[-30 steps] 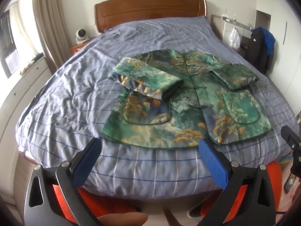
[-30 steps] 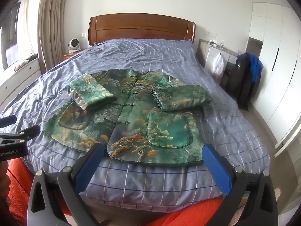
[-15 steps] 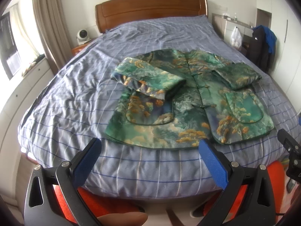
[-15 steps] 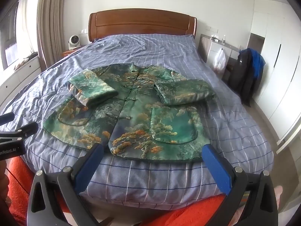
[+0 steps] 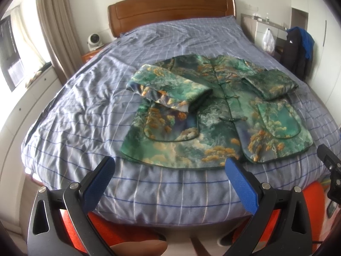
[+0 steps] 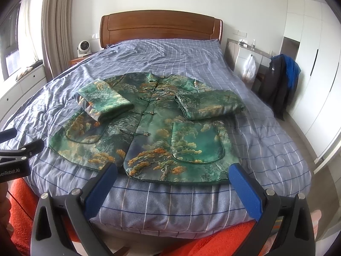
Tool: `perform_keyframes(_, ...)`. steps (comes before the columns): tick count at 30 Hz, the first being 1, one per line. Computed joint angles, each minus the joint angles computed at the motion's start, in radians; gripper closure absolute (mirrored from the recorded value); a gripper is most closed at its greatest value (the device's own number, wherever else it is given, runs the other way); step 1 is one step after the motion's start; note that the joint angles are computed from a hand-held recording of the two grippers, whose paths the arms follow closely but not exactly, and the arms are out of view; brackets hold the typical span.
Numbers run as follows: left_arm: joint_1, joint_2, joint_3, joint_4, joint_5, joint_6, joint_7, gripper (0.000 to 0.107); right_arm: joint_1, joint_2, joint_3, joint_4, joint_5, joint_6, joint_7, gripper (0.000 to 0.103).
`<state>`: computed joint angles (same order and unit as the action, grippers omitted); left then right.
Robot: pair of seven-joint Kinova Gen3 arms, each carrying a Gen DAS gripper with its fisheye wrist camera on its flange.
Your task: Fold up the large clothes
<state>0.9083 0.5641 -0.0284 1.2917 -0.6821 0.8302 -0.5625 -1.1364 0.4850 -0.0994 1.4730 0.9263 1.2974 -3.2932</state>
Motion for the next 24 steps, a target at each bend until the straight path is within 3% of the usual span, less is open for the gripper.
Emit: perform_keyframes(24, 0.005, 0.005, -0.009, 0.014, -0.016, -0.013, 0.005, 0.005, -0.002, 0.001, 0.002, 0.006, 0.011, 0.003, -0.020, 0.000)
